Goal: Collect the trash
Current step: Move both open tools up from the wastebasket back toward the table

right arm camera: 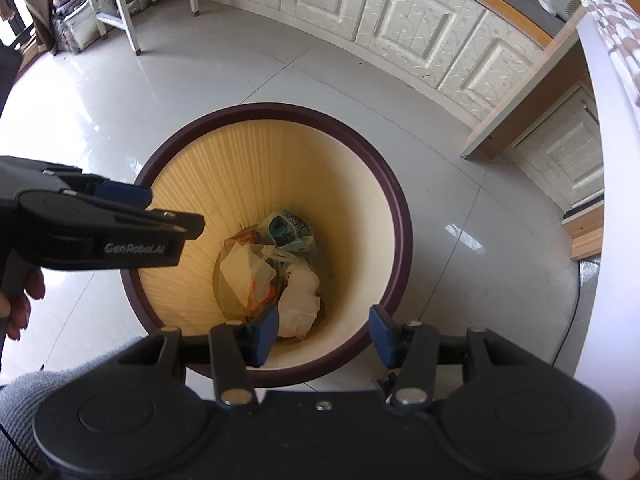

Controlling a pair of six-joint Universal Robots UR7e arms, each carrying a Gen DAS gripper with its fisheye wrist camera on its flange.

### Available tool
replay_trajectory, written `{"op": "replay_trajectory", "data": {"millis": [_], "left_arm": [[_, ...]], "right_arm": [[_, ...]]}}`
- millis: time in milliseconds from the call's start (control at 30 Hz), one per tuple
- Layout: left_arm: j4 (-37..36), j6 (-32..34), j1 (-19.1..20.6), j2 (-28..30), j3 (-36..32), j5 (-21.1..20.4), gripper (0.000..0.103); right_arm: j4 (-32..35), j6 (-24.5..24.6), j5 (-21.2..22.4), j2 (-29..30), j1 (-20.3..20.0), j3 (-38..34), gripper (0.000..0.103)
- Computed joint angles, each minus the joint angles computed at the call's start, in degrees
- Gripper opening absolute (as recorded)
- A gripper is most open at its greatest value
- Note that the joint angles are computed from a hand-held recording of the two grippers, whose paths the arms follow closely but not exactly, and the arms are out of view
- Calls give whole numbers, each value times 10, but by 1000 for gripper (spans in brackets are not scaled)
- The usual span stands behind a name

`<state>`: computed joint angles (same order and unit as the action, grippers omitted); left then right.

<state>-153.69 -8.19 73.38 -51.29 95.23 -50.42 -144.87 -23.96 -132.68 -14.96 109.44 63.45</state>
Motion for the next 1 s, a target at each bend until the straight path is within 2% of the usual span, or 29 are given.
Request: {"op": "replay_trajectory", "data": {"millis": [167,333,533,633,700,867,1000], "left_arm": [[2,1,-7,-18,15,4,66],[7,5,-14,-40,31,8,72],[-3,13,-24,-72,63,15,86],[-9,17,-32,-86,79,30,95],[-11,18,-36,-96,89,38,102],[-21,17,-47,-123,118,47,103],[-40,17,-57,-144,141,56,103]], "right_arm": [[-23,20,2,-10,1,19,54],[-59,41,4,-21,3,43,63],[-113,72,3,-36,5,77,72],[-122,90,11,-46,5,95,74],[-135,97,17,-52,7,108,78],[-197,113,35,-72,12,148,86],[-237,120,21,-78,17,167,95]]}}
